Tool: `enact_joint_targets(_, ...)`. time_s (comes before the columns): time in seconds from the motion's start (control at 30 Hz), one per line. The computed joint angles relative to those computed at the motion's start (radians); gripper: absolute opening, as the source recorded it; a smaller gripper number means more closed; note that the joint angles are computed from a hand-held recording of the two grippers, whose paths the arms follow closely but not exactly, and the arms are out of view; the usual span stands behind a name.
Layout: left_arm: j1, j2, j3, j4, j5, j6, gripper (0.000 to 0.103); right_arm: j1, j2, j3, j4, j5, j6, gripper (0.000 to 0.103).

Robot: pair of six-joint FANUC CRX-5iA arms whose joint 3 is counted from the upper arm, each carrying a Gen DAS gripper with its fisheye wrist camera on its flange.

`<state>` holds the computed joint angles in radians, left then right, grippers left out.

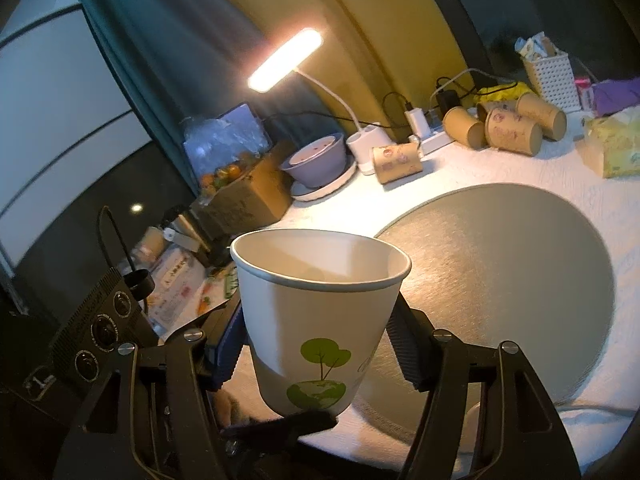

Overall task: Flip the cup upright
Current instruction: 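Open the left gripper and rotate the cup upright with the right gripper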

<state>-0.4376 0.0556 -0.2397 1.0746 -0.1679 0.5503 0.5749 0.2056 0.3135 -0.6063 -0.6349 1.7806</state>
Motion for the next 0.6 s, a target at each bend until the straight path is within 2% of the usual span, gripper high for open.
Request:
enact_joint_targets(0.1,0.030,0.003,0.012,-0.073,-0.032,0.096,0.079,0.037,0.007,-0.019,0.155,0.062,-0.106,0.067)
enact_joint_targets(0.2,0.087,0.018,0.068,-0.272,-0.120,0.320,0.079,0.078,0.029,-0.051,0.400,0.134,-0.291,0.068)
enact_joint_targets(0.33,0.137,0.035,0.120,-0.391,-0.212,0.488,0.079,0.094,0.070,-0.080,0.636,0.189,-0.477,0.068)
enact_joint_targets(0.5,0.188,0.074,0.189,-0.470,-0.313,0.642,0.079,0.101,0.115,-0.143,0.954,0.269,-0.722,0.068)
enact_joint_targets(0.6,0.215,0.090,0.193,-0.429,-0.342,0.670,0.079,0.096,0.156,-0.161,1.169,0.288,-0.889,0.068)
